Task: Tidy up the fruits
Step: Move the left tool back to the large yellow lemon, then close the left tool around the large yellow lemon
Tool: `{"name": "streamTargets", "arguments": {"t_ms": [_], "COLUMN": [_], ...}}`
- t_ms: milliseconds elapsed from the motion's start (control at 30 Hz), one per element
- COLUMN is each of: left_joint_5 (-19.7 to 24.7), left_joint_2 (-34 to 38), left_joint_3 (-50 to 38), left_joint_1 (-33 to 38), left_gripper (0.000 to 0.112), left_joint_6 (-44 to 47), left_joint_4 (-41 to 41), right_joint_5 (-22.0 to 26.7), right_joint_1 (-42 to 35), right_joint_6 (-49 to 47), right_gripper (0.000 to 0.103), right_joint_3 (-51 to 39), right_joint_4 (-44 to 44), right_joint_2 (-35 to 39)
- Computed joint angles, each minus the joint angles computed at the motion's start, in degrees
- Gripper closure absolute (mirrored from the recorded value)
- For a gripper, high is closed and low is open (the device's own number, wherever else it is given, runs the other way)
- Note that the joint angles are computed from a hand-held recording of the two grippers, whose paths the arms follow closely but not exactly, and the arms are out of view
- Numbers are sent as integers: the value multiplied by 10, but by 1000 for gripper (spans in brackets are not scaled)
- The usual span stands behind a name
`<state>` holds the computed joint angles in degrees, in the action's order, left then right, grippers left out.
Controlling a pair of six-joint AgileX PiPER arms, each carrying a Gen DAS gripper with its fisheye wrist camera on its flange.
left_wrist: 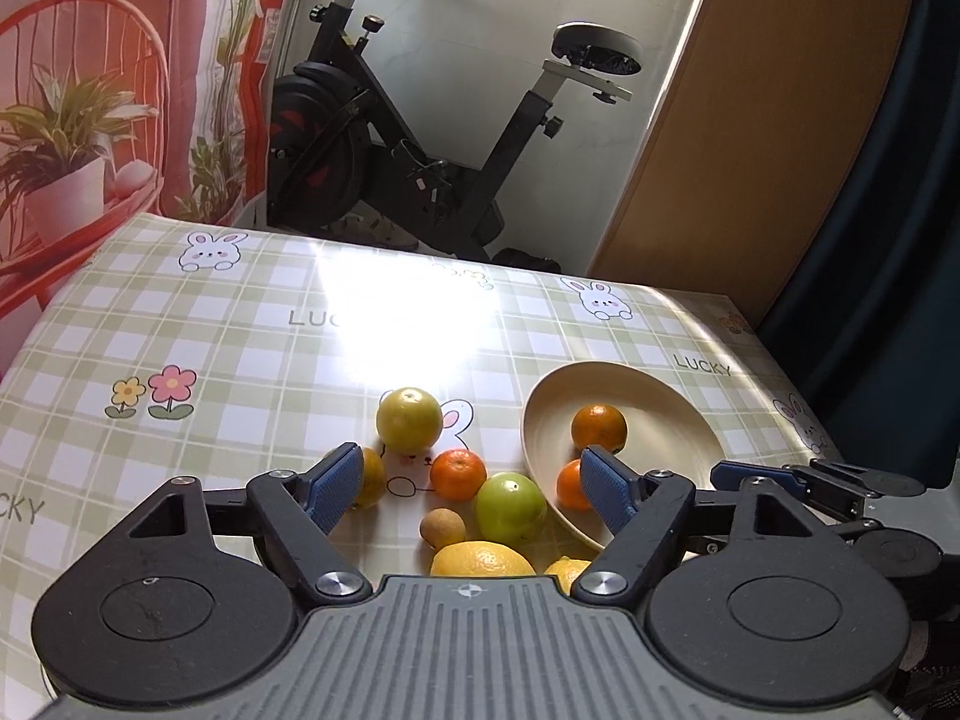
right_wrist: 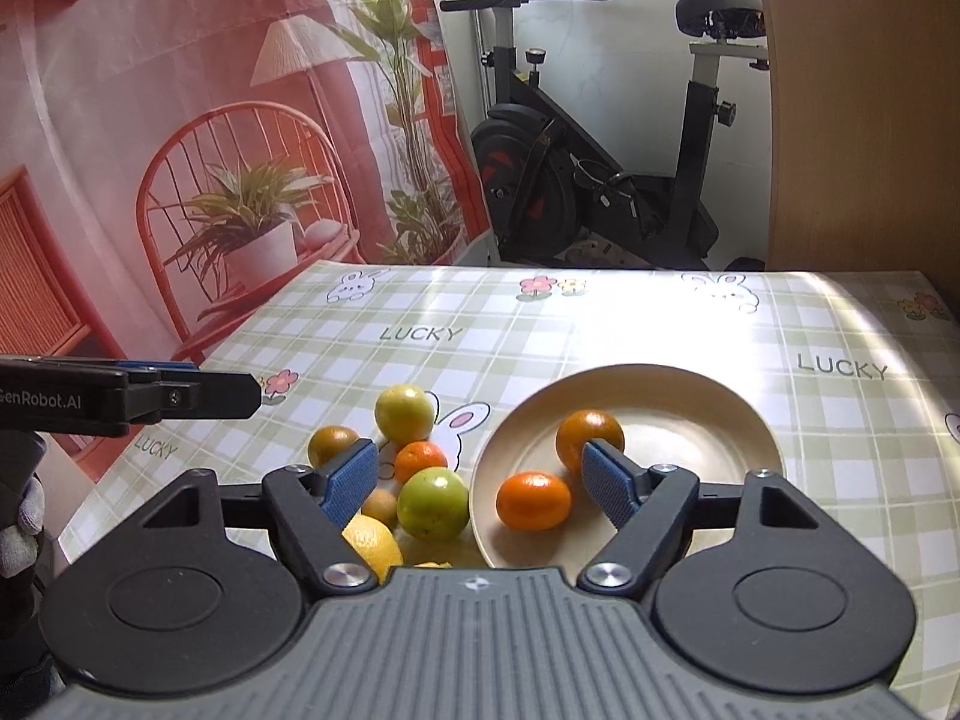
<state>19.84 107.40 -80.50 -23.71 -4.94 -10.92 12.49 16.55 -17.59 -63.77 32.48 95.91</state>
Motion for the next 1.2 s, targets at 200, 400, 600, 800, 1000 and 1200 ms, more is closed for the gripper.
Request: {"name": "streamTargets", "arguments": {"t_ms": [200, 400, 600, 800, 1000, 1200], "left_joint_5": [1, -14, -2, 23, 49, 83], "left_joint_2": [6, 2, 13, 31, 50, 79], "left_joint_3": [11, 14, 9, 2, -9, -43], "left_joint_1": [5, 1, -6, -2, -7, -22], "left_gripper": [40, 41, 46, 55, 57, 57], "left_joint_6": [31, 18, 105, 188, 227, 236], "left_joint_4": [-61, -46, -110, -193, -220, -200], "right_joint_5": [15, 23, 22, 19, 25, 29], "right_joint_1": [-10, 10, 29, 39, 38, 34], "right_joint_6": [-60, -94, -155, -168, -167, -215], "right_gripper": [30, 30, 33, 37, 40, 45], "right_joint_3": [19, 20, 27, 31, 24, 36], "right_joint_4": [67, 88, 150, 164, 159, 200], "right_joint_2": [14, 25, 38, 51, 67, 67]}}
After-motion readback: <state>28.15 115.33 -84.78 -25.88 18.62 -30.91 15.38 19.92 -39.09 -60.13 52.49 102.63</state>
